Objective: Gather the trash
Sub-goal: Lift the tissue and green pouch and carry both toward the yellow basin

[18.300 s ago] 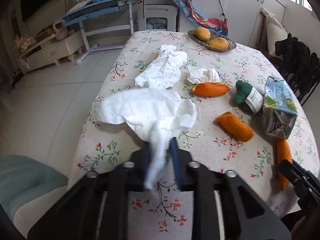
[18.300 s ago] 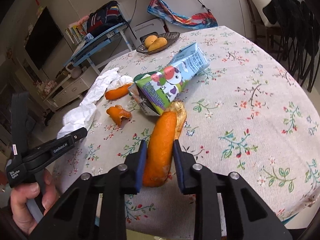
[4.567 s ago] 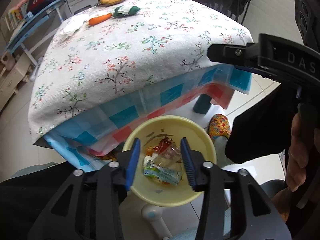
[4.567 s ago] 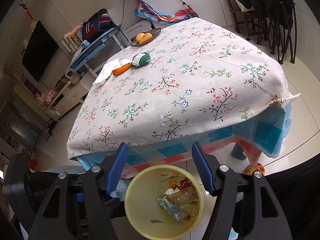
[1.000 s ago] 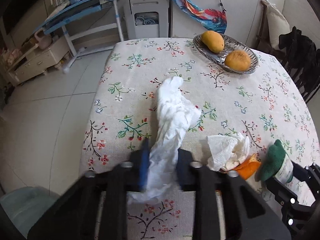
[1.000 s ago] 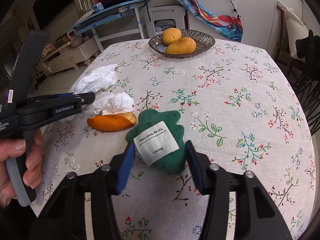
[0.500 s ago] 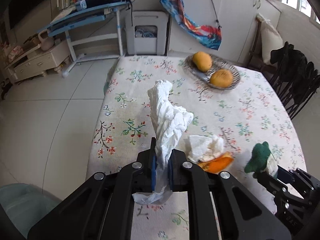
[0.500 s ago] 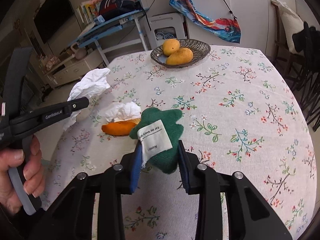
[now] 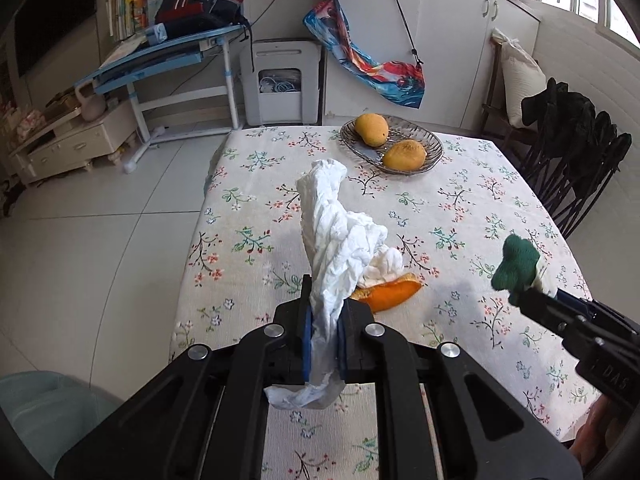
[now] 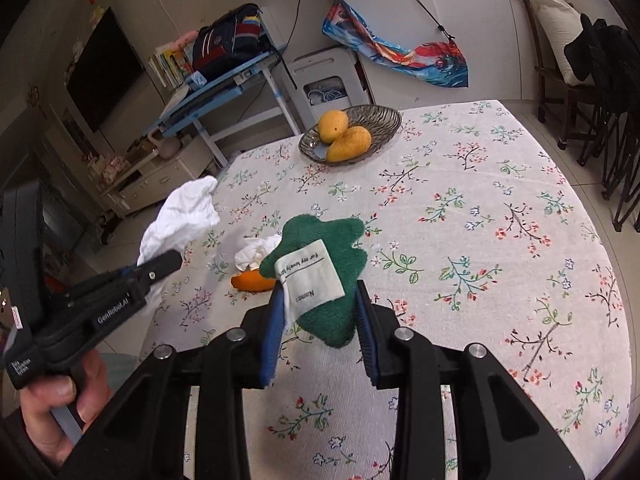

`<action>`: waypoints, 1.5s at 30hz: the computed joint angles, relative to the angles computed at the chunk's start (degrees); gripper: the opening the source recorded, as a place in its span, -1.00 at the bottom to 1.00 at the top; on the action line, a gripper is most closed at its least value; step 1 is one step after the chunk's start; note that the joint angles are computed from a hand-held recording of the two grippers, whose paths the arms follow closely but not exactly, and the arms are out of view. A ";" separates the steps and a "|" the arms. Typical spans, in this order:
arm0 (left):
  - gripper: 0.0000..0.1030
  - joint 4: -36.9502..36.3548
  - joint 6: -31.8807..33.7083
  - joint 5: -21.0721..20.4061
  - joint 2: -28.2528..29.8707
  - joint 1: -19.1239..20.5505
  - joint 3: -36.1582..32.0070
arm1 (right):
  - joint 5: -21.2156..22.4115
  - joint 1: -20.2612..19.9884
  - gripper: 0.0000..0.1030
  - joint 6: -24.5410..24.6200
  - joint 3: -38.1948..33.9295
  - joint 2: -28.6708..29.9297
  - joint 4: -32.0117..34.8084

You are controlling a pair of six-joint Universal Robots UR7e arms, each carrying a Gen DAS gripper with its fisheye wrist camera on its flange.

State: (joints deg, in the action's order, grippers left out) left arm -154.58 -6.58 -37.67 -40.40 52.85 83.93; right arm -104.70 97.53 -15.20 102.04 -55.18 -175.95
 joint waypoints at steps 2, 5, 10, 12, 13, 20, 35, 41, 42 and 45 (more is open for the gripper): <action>-0.81 -0.22 -0.54 0.18 -0.60 -0.28 1.00 | 0.38 0.00 -0.34 0.32 0.78 -0.65 -0.48; -0.81 -0.48 -1.17 0.33 -1.22 -0.64 2.27 | 0.89 -0.04 -0.34 0.58 1.92 -1.53 -1.20; -0.81 -1.29 -1.45 0.76 -2.32 -1.45 4.66 | 1.49 0.00 -0.34 0.72 4.33 -3.06 -2.46; -0.81 -1.95 -1.31 1.24 -2.77 -1.91 5.88 | 1.76 -0.01 -0.34 0.73 5.40 -3.72 -2.95; -0.81 -2.21 -1.32 1.37 -3.09 -2.09 6.52 | 1.86 0.00 -0.34 0.69 5.85 -4.01 -3.19; -0.81 -2.70 -3.32 1.51 -5.39 -3.36 11.03 | 2.72 0.00 -0.34 0.11 8.68 -5.66 -4.85; -0.81 -4.44 -8.32 1.05 -10.51 -6.37 21.58 | 3.30 0.14 -0.34 -2.17 15.55 -8.79 -8.95; -0.81 -4.18 -10.30 0.62 -12.18 -6.99 24.46 | 3.45 -0.25 -0.34 -1.92 18.18 -10.04 -10.03; -0.81 -4.27 -10.45 0.60 -12.36 -7.09 24.82 | 3.36 -0.20 -0.34 -1.89 18.34 -10.09 -10.12; -0.81 -4.61 -10.95 0.37 -13.02 -7.46 26.08 | 3.27 -0.20 -0.34 -1.85 19.18 -10.48 -10.68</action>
State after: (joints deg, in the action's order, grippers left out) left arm -159.19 -17.54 -37.31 -53.42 45.39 110.01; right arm -101.44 97.33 -17.05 121.22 -65.66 -186.63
